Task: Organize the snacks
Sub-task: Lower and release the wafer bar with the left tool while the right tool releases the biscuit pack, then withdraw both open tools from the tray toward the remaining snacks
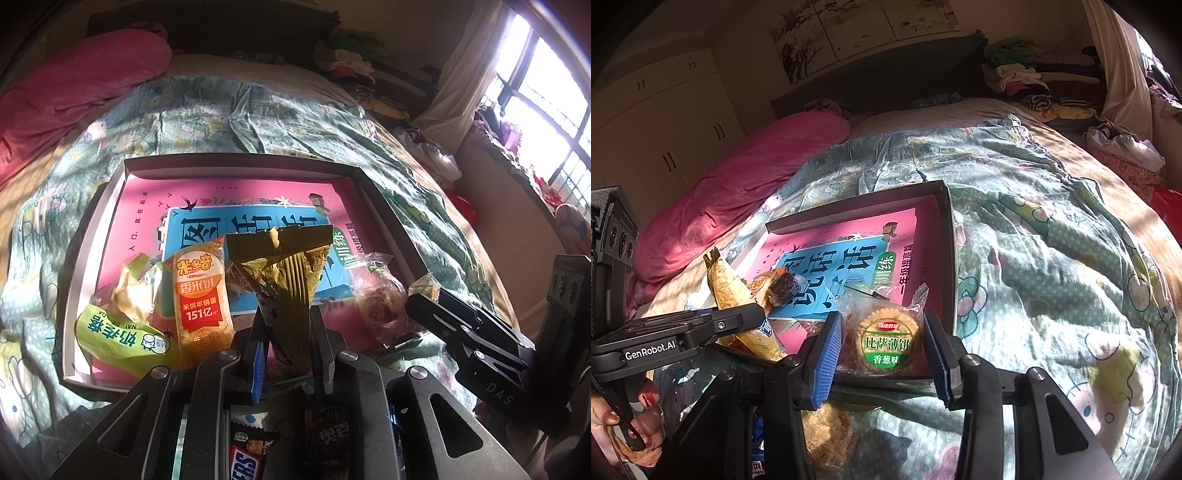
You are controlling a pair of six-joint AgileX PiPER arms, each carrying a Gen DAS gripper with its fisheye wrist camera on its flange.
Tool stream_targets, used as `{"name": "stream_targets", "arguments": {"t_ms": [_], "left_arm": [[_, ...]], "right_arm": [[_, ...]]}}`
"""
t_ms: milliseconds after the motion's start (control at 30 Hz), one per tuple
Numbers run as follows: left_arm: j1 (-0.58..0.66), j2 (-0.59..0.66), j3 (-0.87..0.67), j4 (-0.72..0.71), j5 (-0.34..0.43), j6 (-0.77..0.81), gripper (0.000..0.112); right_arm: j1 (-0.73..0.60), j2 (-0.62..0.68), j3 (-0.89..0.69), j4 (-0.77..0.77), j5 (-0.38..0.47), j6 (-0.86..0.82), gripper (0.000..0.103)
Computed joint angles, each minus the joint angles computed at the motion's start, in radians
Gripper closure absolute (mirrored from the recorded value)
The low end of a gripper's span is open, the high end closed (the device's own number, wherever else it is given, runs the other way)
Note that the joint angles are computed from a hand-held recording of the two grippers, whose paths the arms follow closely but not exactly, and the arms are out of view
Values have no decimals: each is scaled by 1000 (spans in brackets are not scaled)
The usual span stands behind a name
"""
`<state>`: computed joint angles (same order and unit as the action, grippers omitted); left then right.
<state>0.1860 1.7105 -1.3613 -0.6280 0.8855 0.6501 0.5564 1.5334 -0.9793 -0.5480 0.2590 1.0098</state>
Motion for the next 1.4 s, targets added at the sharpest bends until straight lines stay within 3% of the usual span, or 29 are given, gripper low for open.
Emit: {"name": "stream_targets", "arguments": {"t_ms": [233, 367, 500, 900, 1400], "left_arm": [[-1, -7, 5, 7, 1, -3, 90], [-1, -13, 8, 9, 0, -4, 80], [3, -19, 9, 6, 1, 1, 78], [33, -26, -3, -16, 19, 8, 65], [89, -67, 14, -64, 60, 65, 53]], "right_arm": [[2, -10, 4, -77, 11, 71, 54], [17, -15, 4, -154, 25, 138, 53], [32, -18, 0, -227, 45, 197, 49], [35, -42, 15, -307, 52, 271, 48], [48, -68, 22, -293, 40, 241, 43]]}}
